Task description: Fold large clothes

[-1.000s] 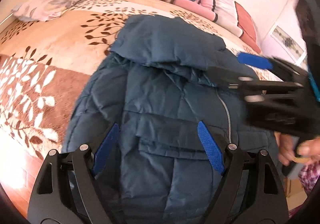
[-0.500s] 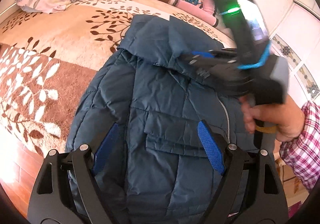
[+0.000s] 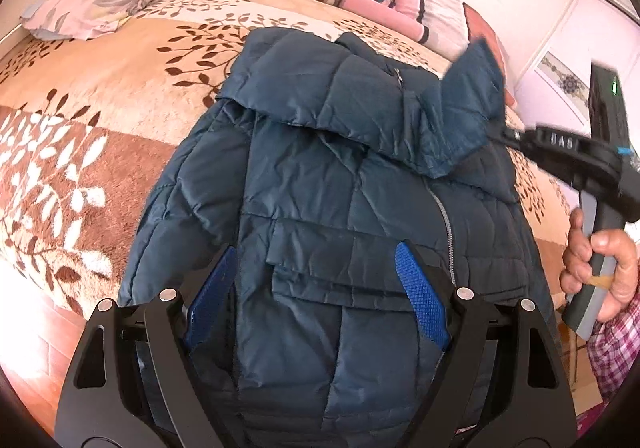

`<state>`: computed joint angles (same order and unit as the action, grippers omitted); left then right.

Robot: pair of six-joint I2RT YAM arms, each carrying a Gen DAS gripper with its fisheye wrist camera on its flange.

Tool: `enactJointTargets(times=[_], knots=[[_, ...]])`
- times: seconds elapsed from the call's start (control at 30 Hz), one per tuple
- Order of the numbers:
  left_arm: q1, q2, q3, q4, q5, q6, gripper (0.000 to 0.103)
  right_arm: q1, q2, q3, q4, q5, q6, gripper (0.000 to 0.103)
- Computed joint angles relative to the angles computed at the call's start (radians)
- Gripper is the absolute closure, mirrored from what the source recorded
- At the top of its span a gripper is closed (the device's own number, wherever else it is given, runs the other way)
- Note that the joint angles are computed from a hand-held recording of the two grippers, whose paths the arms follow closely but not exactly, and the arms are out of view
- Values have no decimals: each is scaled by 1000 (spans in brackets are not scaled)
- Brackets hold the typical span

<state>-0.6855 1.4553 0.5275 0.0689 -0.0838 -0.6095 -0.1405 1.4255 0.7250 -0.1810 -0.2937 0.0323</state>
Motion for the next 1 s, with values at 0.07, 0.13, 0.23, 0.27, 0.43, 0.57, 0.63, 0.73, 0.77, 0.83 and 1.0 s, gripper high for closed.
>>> enactJointTargets(times=[0.07, 0.13, 0.23, 0.27, 0.43, 0.57, 0.63, 0.73, 0.77, 0.83, 1.0], knots=[[-14, 5, 11, -11, -9, 3, 23, -69, 11, -23, 0, -25, -3, 96], [-31, 9, 24, -25, -22, 8, 23, -135, 42, -31, 0, -53, 0, 96], [-46, 13, 42, -48, -35, 10, 23, -213, 103, -27, -7, -99, 10, 96], [-50, 17, 48, -55, -38, 11, 23, -232, 128, -17, -20, -116, 10, 96], [-67, 43, 80, -83, -52, 11, 23, -313, 230, 29, -88, -208, 26, 60], [-74, 65, 103, -101, -57, 15, 23, -377, 193, -7, -61, -268, 25, 41], [-73, 77, 113, -102, -55, 19, 23, -400, 182, -12, -69, -268, 4, 41], [-68, 101, 140, -112, -51, 22, 23, -435, 188, -15, -59, -272, -3, 41], [-67, 107, 150, -117, -51, 22, 23, -444, 204, -7, -60, -283, -1, 42], [-64, 120, 173, -125, -55, 27, 23, -453, 246, 19, -63, -313, 3, 56], [-53, 138, 214, -148, -73, 31, 23, -411, 300, 66, -61, -341, 5, 96]])
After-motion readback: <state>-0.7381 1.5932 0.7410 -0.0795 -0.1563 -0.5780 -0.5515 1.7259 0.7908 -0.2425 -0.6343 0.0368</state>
